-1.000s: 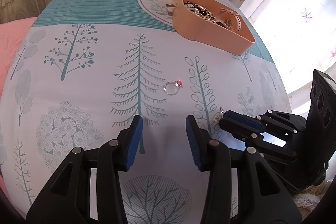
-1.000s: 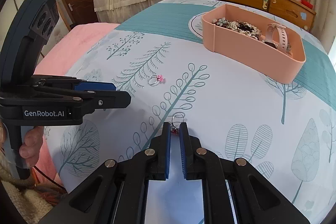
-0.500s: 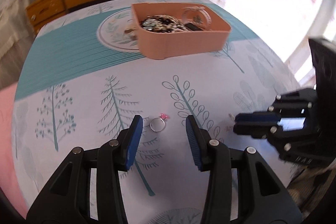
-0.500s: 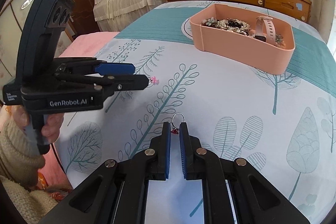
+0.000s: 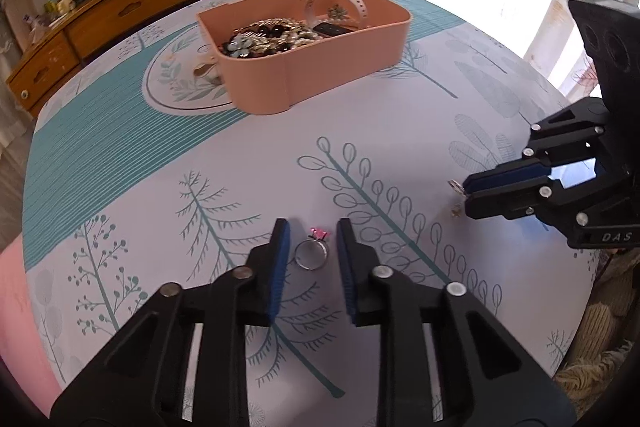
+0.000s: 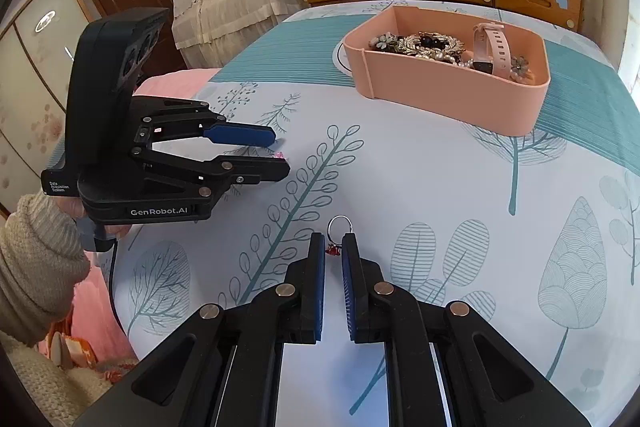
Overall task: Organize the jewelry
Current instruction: 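Lift the red-stone ring with the right tool while the left tool approaches the pink-stone ring, then grasp the pink-stone ring with the left tool, then carry both rings into the pink box and open both tools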
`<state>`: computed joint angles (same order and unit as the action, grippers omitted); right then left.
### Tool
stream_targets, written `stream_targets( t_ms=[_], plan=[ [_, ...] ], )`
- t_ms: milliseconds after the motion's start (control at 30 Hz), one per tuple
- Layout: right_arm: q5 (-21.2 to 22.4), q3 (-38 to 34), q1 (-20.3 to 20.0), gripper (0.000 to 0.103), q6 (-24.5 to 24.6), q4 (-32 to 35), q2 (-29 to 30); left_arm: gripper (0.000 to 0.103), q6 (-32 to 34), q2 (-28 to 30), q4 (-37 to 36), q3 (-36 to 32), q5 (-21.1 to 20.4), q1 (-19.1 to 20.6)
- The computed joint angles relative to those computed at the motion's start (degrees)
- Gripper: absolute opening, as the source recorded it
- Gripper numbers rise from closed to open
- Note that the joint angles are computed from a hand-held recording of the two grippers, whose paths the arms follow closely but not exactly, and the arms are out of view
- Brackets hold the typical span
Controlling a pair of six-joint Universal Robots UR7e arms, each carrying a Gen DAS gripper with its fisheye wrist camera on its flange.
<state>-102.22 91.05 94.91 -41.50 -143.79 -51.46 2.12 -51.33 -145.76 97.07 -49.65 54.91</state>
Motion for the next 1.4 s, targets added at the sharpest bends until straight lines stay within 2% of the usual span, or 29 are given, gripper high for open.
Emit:
stream_targets(
  t_ms=[100, 567, 800, 933, 1033, 1167, 1267, 1333, 1400],
  plan=[
    [0.0, -0.4, -0.1, 0.009, 0.6, 0.1, 0.3, 0.012, 1.2, 0.3, -0.5, 0.1, 0.1, -0.2],
    [1.4, -1.1, 0.2, 0.009, 1.4, -0.5, 0.1, 0.011, 0.5, -0.1, -2.1, -0.2, 1.6, -2.7],
    [2.4, -4.5, 1.6, 0.009, 0.6, -2.2, 0.8, 0.011, 4.8, 2.7, -1.6, -7.3, 4.2, -4.6],
    [2.8, -9.6, 2.4, 0.009, 0.9, -3.0, 2.8, 0.011, 6.7, 5.8, -1.3, -13.9, 4.7, -4.8],
    [3.6, -16.0, 2.6, 0.009, 3.2, -0.5, 5.4, 0.011, 6.3, 8.3, -0.4, -19.3, 4.1, -4.1],
    [5.1, -26.0, 2.3, 0.009, 8.1, 7.1, 9.7, 0.011, 1.0, 11.5, 3.9, -26.1, 3.8, -2.8],
    [5.6, -32.7, 1.9, 0.009, 11.7, 12.9, 12.8, 0.011, -4.0, 13.2, 7.0, -29.5, 5.1, -1.8],
    [5.1, -36.8, 1.8, 0.015, 13.4, 16.5, 15.0, 0.012, -8.6, 13.7, 10.7, -31.5, 4.0, -0.8],
    [4.2, -37.8, 1.8, 0.02, 14.4, 16.8, 15.9, 0.016, -10.8, 13.9, 12.2, -32.1, 3.8, -0.2]
  ],
)
